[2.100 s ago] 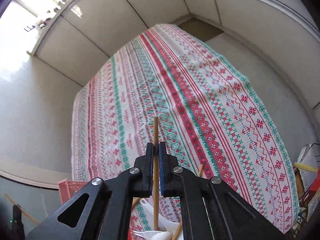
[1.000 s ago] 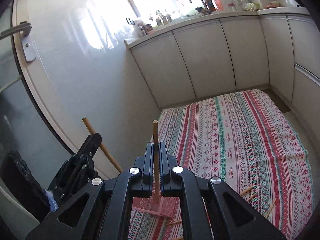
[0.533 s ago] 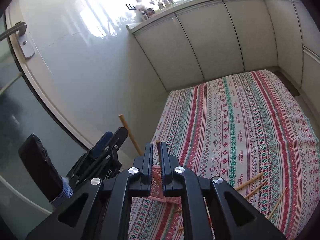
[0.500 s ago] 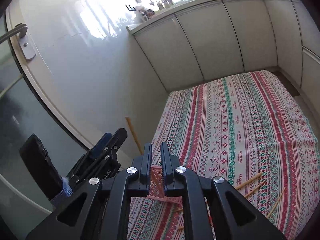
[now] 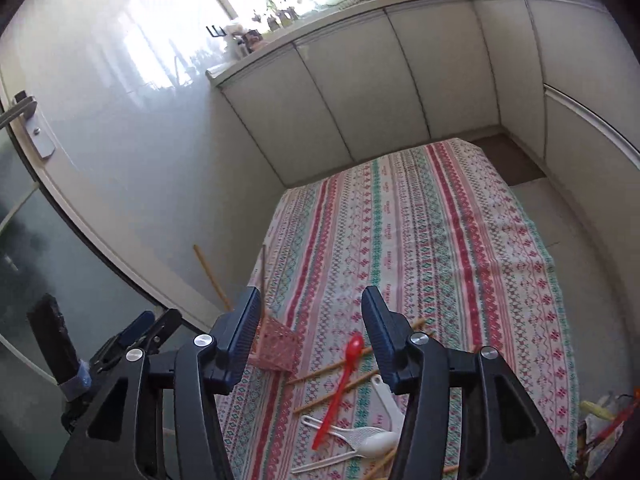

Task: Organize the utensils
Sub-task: 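Grasp a wooden chopstick with the left gripper while the right gripper grasps another chopstick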

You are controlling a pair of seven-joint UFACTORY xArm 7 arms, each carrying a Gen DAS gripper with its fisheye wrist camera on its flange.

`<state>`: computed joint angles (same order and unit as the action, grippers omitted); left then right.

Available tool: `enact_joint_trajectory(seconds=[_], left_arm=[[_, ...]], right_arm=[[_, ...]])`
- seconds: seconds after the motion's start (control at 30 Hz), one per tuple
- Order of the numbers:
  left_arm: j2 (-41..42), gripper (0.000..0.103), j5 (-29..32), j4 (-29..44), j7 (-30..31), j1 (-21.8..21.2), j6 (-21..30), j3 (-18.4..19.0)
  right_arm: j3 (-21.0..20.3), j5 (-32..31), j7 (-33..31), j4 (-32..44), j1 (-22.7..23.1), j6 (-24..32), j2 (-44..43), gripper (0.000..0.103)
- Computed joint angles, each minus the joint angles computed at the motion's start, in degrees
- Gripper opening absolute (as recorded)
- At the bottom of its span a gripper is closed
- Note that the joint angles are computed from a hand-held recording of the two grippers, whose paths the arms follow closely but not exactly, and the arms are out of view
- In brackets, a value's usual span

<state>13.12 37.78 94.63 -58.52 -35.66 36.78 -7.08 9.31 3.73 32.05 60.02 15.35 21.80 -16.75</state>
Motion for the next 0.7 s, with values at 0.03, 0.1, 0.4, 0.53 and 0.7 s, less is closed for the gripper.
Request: enact_joint_trajectory(seconds=[0.03,0.1,0.4,0.53,0.7], left_arm=[[-0.1,0.087,-2.4,-0.3,0.9,0.4,0.2,-0.7],[0.3,0.089,-7.4,-0.1,3.6,0.9,1.6,-1.9],[8.1,0.09,-16.6,9.5,13.7,-3.2,13.0,-3.2],[14.6,0.09,-19.8,18.0,19.7,-6.0,19.3,-3.1],[23.9,0.09,-22.9,30.7,25.7,-9.8,25.8,-1.6]], right_arm=[[-0.6,0.5,-0.3,-0.9,0.0,1.1,-1.0,0.06],[-1.3,0.8,-0.3,-2.5,-0.6,3.1,-2.7,0.065],[-2.6,1.0,-0.1,-5.4,-3.3,16.4,-4.1,0.072],[-3.3,0.7,0.3,-6.6,-4.7,21.7,-4.4,0.072],[-4.7,2.4,0.9,-8.1,-5.9,26.3,-4.0,0.072]])
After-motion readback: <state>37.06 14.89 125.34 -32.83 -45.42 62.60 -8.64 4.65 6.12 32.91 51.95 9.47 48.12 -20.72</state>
